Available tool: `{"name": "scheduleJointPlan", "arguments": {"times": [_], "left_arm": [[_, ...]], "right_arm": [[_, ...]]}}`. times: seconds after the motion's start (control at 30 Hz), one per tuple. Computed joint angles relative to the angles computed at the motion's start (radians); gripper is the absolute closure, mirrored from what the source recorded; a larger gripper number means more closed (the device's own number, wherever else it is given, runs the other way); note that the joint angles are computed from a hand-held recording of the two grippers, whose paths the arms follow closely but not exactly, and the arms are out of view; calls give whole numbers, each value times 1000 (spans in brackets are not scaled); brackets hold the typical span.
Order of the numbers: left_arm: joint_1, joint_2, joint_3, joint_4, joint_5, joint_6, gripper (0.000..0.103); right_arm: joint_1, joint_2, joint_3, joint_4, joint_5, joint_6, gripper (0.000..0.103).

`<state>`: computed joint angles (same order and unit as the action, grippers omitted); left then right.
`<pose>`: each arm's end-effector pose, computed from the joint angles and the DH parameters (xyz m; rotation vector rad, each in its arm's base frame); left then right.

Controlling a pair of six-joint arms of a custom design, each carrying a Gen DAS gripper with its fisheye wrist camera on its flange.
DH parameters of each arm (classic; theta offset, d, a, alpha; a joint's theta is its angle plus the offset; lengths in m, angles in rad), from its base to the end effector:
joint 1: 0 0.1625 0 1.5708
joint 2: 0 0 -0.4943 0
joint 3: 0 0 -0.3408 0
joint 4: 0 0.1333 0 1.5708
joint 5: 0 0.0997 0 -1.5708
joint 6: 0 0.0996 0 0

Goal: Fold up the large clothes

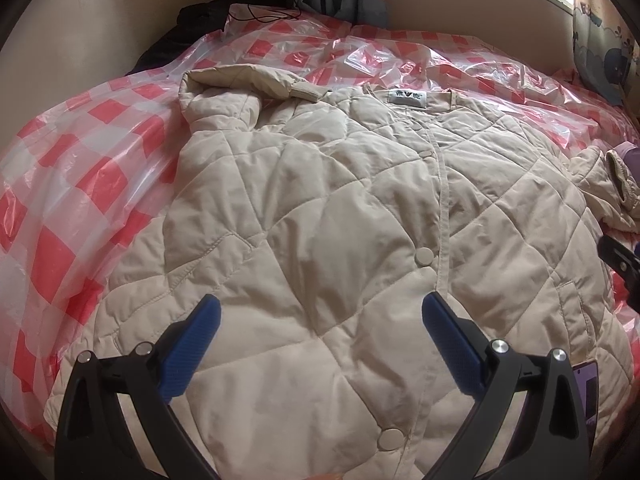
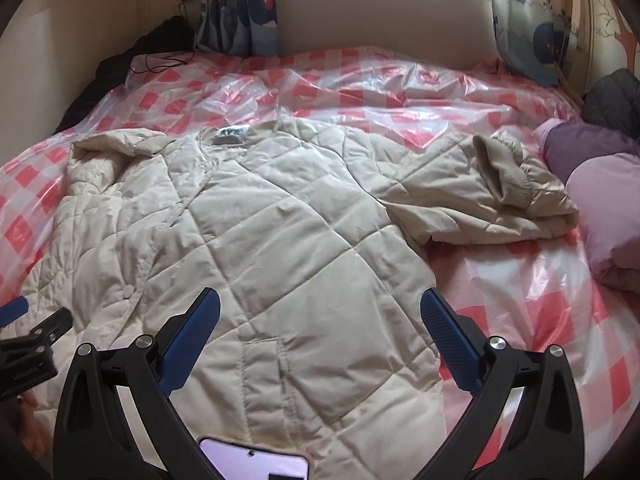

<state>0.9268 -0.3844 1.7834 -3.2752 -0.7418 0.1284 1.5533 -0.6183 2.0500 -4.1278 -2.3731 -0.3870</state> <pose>-0.2140 -0.6294 -0.0221 0.7359 2.2312 -0.6118 0.0520 -0.5565 0.1717 -0.1545 -2.0125 1.0385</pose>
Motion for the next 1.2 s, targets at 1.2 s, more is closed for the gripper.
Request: {"name": "scheduleJointPlan", "arguments": {"times": [1.2], "left_arm": [[-4,-19,22,17,-38,-15,6]], "right_arm": [[-103,31,-45,144,58,6,6]]}}
